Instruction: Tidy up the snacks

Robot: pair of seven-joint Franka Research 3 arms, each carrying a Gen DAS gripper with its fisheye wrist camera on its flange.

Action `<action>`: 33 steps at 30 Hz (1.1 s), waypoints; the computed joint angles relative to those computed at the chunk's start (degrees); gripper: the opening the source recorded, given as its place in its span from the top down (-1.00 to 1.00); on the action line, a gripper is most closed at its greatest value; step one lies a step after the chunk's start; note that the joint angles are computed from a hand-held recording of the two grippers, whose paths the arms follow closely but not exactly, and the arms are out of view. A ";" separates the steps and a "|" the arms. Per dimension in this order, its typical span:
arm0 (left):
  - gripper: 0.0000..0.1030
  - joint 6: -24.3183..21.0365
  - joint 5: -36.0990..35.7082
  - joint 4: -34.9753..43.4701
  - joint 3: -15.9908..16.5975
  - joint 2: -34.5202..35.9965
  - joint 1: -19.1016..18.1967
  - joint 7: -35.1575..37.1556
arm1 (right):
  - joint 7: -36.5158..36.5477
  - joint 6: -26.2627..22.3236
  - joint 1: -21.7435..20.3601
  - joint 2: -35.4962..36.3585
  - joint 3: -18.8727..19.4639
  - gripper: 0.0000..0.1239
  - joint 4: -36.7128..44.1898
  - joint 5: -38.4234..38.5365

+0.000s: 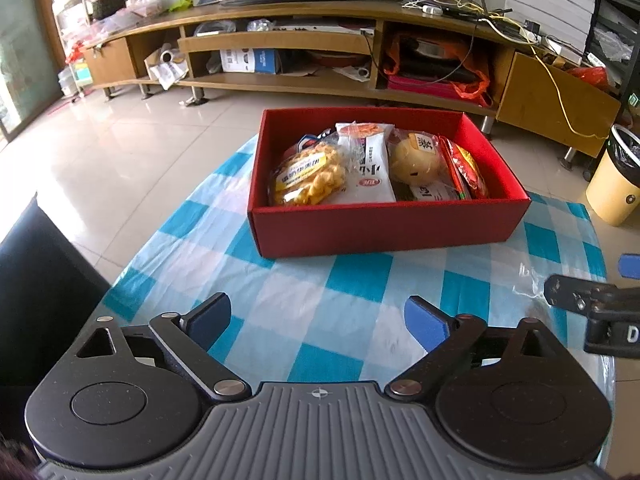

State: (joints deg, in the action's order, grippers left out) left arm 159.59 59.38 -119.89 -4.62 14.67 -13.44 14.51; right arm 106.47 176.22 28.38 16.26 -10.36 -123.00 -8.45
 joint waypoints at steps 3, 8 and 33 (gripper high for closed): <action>-0.88 0.72 -1.34 -0.82 -0.35 -0.22 0.26 0.85 | -0.58 -1.89 -0.86 0.33 0.93 -0.51 0.43 0.60; -0.88 1.42 -1.58 -0.42 -0.55 0.62 -0.09 3.09 | 0.51 -4.17 -1.45 0.50 0.47 -0.51 -0.15 -0.49; -0.88 7.94 -13.45 -0.45 0.30 1.79 -0.31 12.48 | 4.16 -5.31 -5.03 7.14 4.77 -0.12 1.44 3.98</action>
